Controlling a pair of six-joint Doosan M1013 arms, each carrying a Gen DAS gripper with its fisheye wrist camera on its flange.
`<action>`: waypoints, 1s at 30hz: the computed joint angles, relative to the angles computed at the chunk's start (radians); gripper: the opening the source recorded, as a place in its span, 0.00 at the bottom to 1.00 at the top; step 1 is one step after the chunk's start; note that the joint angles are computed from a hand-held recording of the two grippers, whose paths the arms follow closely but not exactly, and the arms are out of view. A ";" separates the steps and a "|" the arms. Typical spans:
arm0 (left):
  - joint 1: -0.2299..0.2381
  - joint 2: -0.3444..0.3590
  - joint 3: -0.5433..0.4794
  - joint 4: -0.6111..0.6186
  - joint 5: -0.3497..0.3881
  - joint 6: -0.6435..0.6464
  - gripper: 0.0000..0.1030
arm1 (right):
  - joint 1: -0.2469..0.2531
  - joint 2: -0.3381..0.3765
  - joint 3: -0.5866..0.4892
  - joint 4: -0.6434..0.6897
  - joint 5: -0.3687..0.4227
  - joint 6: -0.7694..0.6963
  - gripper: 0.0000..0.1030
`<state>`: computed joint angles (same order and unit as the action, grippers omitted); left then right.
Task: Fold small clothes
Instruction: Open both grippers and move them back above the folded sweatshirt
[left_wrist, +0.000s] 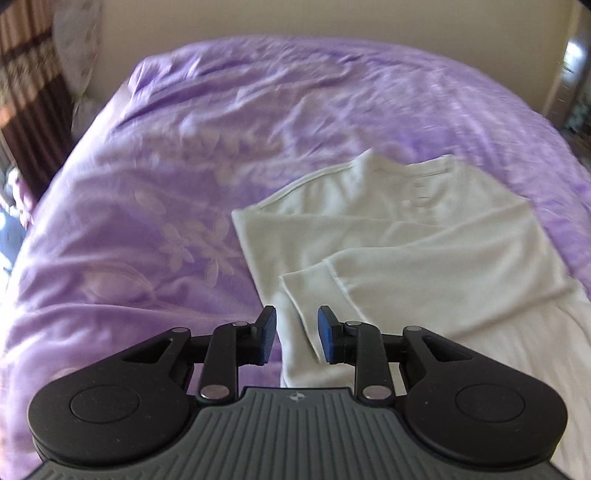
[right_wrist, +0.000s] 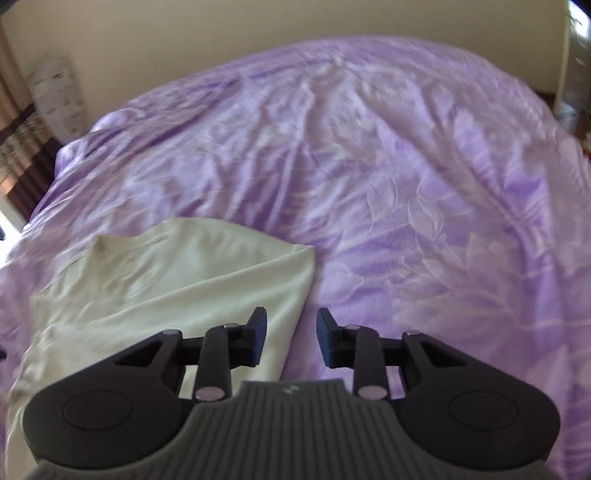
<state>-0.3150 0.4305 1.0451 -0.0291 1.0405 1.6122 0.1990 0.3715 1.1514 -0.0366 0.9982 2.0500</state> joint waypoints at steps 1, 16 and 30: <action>-0.002 -0.024 0.017 -0.005 -0.011 0.028 0.31 | 0.007 -0.021 0.002 -0.007 0.013 -0.011 0.29; -0.037 -0.342 0.290 -0.077 -0.068 0.534 0.38 | 0.154 -0.322 0.085 -0.049 0.202 -0.326 0.44; -0.079 -0.423 0.476 -0.027 0.101 0.863 0.47 | 0.293 -0.378 0.316 0.014 0.257 -0.534 0.40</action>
<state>-0.3940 0.0075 1.5216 -0.0563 1.1414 2.4752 0.4920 -0.0061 1.4675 -0.0224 1.2548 1.5158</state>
